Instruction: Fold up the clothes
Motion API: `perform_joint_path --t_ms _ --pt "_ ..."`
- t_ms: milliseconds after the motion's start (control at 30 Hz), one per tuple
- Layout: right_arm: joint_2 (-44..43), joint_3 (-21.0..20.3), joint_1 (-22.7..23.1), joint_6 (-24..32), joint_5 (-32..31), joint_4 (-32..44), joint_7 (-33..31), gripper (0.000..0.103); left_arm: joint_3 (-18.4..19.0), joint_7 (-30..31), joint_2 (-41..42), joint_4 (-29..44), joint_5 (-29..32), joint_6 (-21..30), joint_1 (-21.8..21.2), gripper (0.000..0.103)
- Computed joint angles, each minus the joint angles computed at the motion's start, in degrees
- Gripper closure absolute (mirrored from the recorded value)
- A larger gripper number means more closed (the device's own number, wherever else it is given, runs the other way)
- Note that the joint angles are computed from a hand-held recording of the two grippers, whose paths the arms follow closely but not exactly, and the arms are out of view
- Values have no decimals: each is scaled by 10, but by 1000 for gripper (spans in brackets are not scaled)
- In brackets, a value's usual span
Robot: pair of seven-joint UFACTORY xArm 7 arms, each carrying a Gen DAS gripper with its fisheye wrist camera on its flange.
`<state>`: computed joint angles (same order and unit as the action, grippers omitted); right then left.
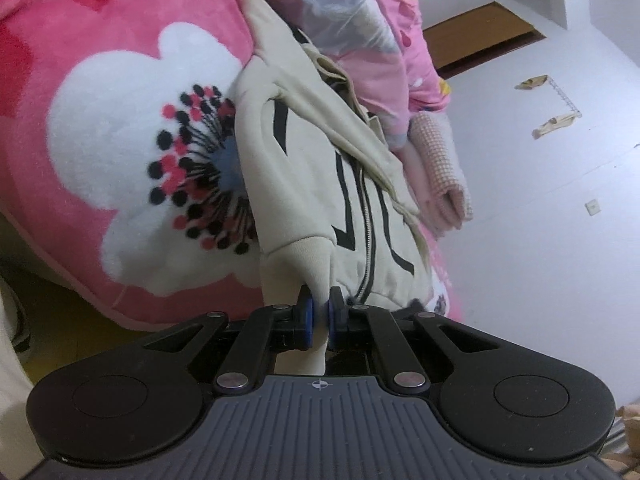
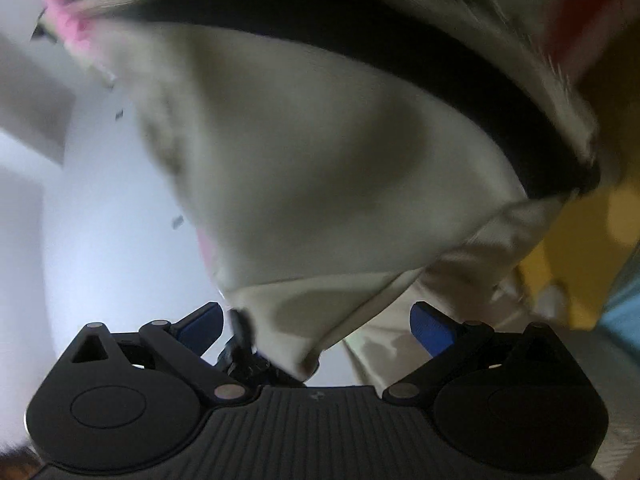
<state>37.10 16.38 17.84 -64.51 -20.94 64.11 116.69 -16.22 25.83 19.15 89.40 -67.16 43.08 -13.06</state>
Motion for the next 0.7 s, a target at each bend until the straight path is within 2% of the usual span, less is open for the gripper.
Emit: perform_joint_path --t_ms 67,233,300,400,500,567,633,700 --pt "12 2 5 -10 17 12 -5 7 -1 2 0 0 -4 0 1 98" --pt "-4 -5 19 -30 83 -12 -40 38 -1 2 1 -5 -12 3 4 98" --pt "-8 -6 20 -33 91 -16 -45 65 -1 5 2 -7 -20 6 6 96" --pt "-21 -12 22 -27 99 -24 -62 90 1 0 0 -12 -20 -1 4 94" --pt "-33 -15 18 -16 94 -31 -72 95 1 -16 8 -7 -25 4 6 87" --pt "-38 -15 14 -9 87 -34 -72 96 2 -36 15 -1 -22 8 6 66" --pt "-41 -14 10 -7 82 -35 -69 97 1 -42 14 -1 -20 -1 5 53" --pt "-44 -15 8 -8 79 -34 -74 97 0 -39 11 -3 -21 -11 5 48"
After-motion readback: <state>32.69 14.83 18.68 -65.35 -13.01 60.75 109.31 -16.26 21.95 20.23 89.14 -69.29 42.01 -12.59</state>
